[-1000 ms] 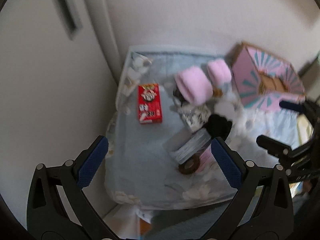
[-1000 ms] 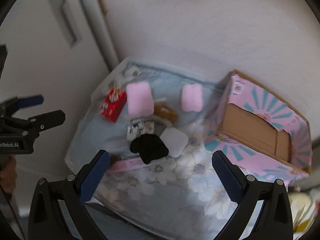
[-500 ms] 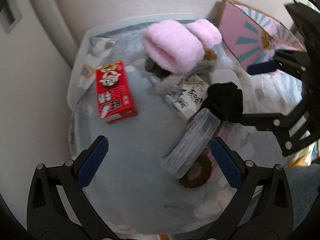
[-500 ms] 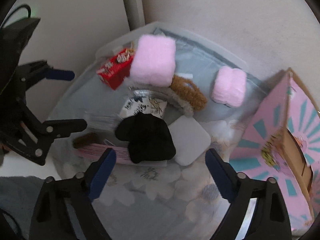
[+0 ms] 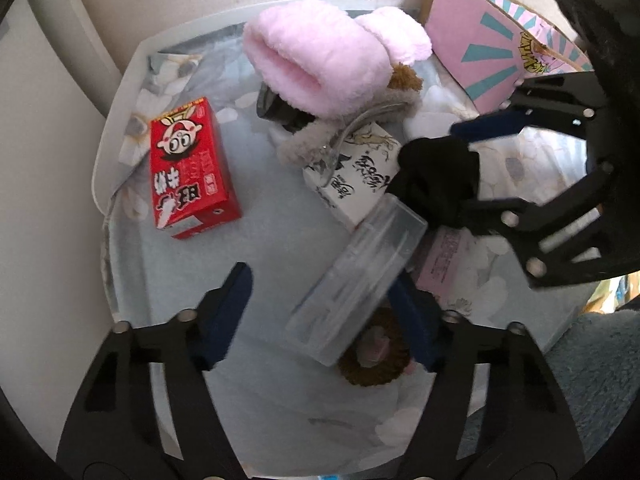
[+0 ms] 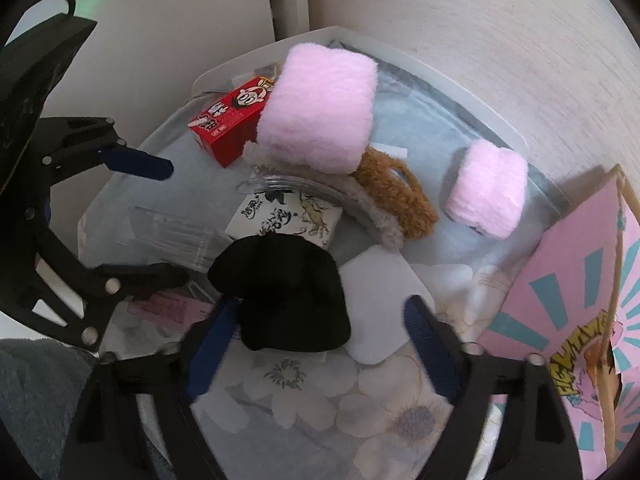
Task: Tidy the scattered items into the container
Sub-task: 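Grasp the clear plastic case with the left gripper while the right gripper grasps the black cap, then carry the clear case with the left gripper while the right gripper carries the black cap into the box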
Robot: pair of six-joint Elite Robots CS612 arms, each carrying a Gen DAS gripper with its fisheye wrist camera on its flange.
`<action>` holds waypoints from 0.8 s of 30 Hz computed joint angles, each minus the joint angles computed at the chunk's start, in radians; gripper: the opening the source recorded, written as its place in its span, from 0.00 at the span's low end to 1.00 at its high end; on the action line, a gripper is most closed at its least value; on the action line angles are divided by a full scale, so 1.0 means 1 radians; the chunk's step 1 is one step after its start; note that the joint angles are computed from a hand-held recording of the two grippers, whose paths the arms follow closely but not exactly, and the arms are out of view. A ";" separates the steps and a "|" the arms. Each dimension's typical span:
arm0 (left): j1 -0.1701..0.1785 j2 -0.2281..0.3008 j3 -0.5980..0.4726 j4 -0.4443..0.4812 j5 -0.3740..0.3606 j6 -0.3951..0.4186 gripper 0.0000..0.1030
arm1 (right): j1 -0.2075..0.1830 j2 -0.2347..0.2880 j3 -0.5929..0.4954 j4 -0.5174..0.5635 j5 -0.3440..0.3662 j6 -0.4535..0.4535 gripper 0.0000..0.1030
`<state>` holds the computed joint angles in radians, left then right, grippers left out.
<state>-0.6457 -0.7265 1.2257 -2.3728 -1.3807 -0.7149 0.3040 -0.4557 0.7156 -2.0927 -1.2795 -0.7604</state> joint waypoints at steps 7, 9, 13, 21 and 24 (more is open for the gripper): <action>-0.006 -0.009 0.015 -0.027 0.002 -0.014 0.42 | 0.011 0.010 -0.022 0.020 -0.020 -0.010 0.22; -0.006 -0.015 0.025 -0.045 -0.002 -0.024 0.39 | 0.010 0.009 -0.023 0.023 -0.011 0.001 0.18; -0.007 -0.030 0.046 -0.075 0.001 -0.040 0.36 | 0.005 0.001 -0.019 0.024 0.011 0.038 0.17; -0.009 -0.056 0.078 -0.117 0.013 -0.055 0.24 | 0.000 -0.052 0.072 -0.078 0.035 0.167 0.17; -0.006 -0.050 0.076 -0.133 -0.002 -0.058 0.23 | 0.001 -0.047 0.064 -0.090 0.031 0.191 0.17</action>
<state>-0.6521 -0.7760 1.3014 -2.5062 -1.3825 -0.7729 0.3048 -0.5030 0.7799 -2.1829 -1.2489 -0.5698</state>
